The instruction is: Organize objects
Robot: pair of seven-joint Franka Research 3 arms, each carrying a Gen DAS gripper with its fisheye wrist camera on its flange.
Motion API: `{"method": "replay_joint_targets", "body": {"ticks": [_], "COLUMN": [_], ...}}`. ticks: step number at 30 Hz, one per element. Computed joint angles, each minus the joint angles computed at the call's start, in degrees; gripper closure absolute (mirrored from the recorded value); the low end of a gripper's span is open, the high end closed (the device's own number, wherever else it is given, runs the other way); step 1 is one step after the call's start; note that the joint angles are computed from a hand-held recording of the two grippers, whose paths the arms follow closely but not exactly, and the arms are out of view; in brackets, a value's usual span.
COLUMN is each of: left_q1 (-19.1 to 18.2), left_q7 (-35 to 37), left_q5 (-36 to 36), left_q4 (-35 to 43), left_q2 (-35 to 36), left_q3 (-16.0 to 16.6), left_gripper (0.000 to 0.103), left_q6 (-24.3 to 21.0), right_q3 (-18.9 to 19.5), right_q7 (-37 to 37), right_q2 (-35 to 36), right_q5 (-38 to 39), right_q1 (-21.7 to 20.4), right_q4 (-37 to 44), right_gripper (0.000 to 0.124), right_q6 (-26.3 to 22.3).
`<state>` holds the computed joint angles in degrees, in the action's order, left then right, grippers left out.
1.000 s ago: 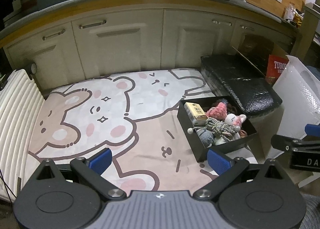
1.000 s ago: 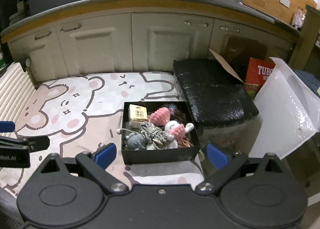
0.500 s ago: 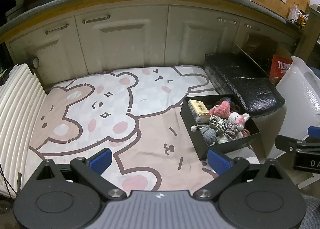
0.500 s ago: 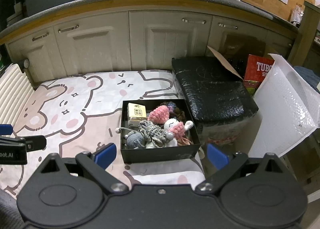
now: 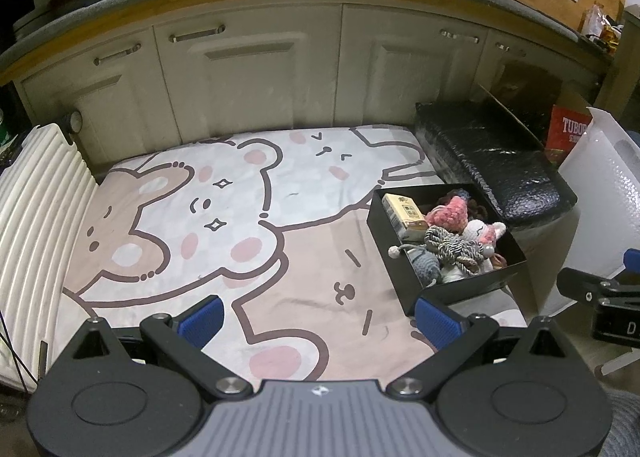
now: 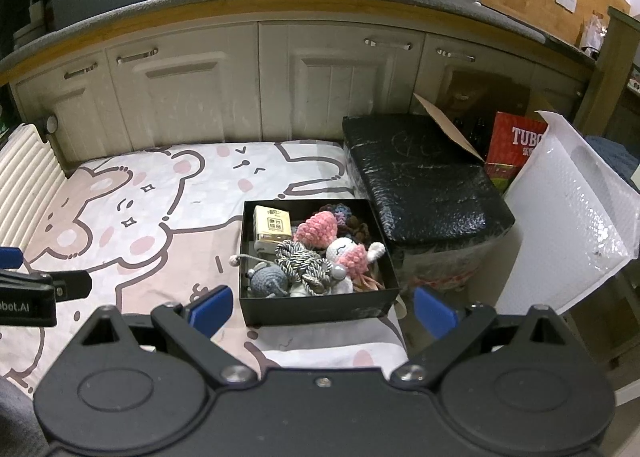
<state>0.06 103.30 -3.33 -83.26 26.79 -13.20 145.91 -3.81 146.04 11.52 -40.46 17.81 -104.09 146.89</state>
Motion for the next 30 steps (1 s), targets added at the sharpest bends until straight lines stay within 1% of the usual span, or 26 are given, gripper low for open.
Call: {"method": "replay_joint_targets", "body": {"ticks": [30], "left_q1": [-0.08], "left_q7": [-0.24], "left_q5": [0.53], "left_q4": [-0.12], "left_q2": [0.01], "left_q3": [0.15], "left_gripper": [0.002], "left_q6": [-0.35], "right_q3": [0.11], "right_q7": [0.38], "right_q2": [-0.05], "right_q5": [-0.68], "right_q1": [0.11], "right_q4": [0.06], "right_gripper": [0.025], "right_q6": [-0.6]}}
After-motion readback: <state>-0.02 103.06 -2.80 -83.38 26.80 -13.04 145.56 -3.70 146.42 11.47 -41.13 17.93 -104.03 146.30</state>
